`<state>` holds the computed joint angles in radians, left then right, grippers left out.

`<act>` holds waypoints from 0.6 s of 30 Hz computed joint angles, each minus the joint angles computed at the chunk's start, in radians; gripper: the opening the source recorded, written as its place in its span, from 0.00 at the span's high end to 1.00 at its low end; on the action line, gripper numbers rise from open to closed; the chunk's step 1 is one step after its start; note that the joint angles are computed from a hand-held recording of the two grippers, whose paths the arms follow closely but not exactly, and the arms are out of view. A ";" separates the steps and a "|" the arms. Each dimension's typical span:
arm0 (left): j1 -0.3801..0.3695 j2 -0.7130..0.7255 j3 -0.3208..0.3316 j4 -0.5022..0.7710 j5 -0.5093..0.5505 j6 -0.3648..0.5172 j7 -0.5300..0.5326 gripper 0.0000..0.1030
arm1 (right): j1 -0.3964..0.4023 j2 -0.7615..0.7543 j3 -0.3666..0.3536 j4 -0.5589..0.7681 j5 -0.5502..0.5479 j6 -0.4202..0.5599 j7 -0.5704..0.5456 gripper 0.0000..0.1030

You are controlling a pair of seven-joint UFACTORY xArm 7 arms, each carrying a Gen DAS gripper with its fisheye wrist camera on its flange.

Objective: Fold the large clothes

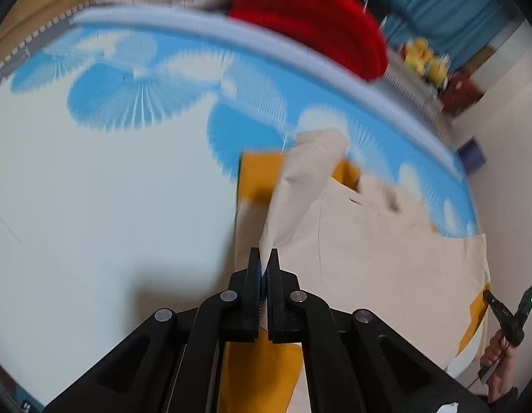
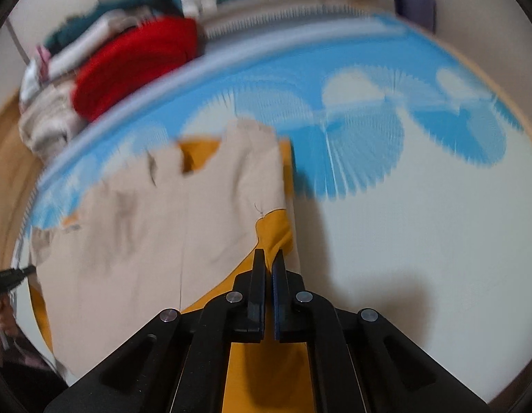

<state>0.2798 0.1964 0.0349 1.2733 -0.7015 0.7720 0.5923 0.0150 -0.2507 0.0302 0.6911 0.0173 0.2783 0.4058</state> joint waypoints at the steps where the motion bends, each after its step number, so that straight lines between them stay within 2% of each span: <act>1: 0.003 -0.005 -0.006 -0.002 -0.034 -0.024 0.022 1.00 | -0.013 0.000 0.011 0.001 -0.020 -0.028 0.019 0.97; 4: -0.012 -0.005 -0.017 -0.005 -0.067 -0.118 0.051 1.00 | -0.120 0.024 0.104 0.031 -0.189 -0.092 0.185 0.97; 7: -0.024 0.034 -0.025 0.028 -0.067 -0.178 0.027 1.00 | -0.212 0.087 0.184 0.098 -0.405 -0.092 0.374 0.97; 12: -0.042 0.128 -0.044 0.097 0.017 -0.261 -0.046 1.00 | -0.232 0.210 0.198 0.227 -0.682 -0.058 0.604 0.97; 14: -0.058 0.180 -0.041 0.129 0.095 -0.281 -0.110 1.00 | -0.208 0.257 0.179 0.268 -0.723 -0.030 0.637 0.97; 16: -0.069 0.228 -0.034 0.157 0.175 -0.271 -0.178 0.98 | -0.180 0.324 0.159 0.315 -0.717 0.021 0.631 0.97; 18: -0.100 0.300 0.001 0.216 0.298 -0.208 -0.286 0.88 | -0.161 0.408 0.155 0.370 -0.609 0.116 0.548 0.97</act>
<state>0.1795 0.4965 0.0359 1.4895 -0.4035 0.5643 0.3064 -0.1462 0.1568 0.1857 1.0606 -0.5919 0.3947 0.9539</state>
